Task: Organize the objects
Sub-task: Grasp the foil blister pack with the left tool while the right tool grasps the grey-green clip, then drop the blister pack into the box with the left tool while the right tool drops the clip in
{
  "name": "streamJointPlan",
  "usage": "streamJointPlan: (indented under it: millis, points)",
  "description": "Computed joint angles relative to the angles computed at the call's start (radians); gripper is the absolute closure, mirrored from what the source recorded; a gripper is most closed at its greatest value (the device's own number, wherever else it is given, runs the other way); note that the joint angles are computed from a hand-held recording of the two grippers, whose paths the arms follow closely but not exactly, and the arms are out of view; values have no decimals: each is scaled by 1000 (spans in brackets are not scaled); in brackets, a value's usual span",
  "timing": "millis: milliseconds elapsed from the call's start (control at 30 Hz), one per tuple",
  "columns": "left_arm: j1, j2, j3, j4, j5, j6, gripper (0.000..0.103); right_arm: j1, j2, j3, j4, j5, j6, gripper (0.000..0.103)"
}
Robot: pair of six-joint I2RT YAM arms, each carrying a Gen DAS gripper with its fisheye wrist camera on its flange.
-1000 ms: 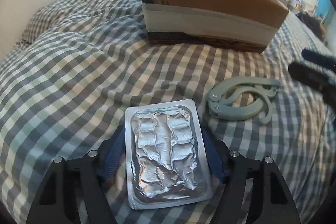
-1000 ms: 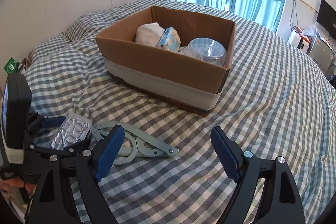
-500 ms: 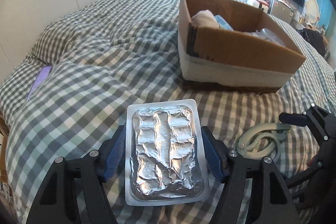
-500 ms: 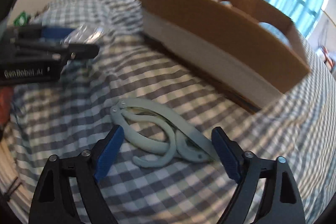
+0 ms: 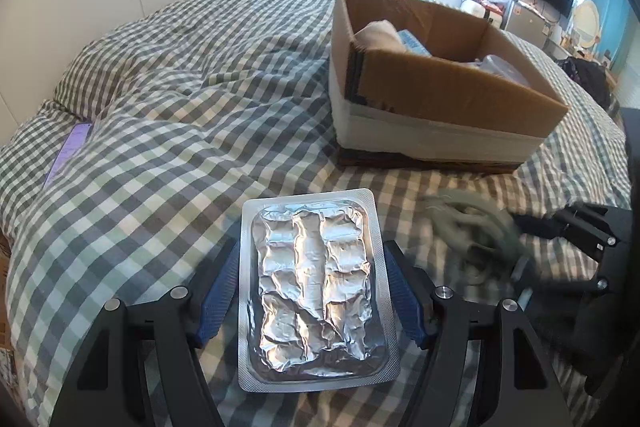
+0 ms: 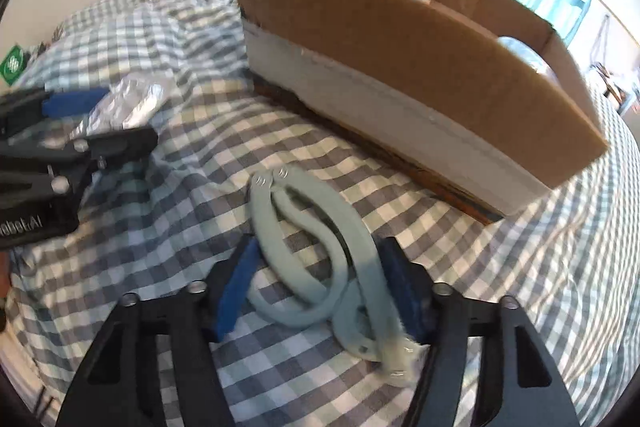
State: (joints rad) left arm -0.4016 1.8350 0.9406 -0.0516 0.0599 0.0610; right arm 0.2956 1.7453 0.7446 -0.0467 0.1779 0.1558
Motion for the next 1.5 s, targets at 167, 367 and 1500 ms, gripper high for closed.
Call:
streamJointPlan:
  millis: [167, 367, 1500]
  points:
    - [-3, -63, -31, 0, 15, 5, 32, -13, -108, -50, -13, 18, 56, 88]
    - [0, -152, -75, 1, 26, 5, 32, 55, -244, -89, -68, 92, 94, 91]
    - [-91, 119, 599, -159, 85, -13, 32, -122, -355, 318, -194, 144, -76, 91]
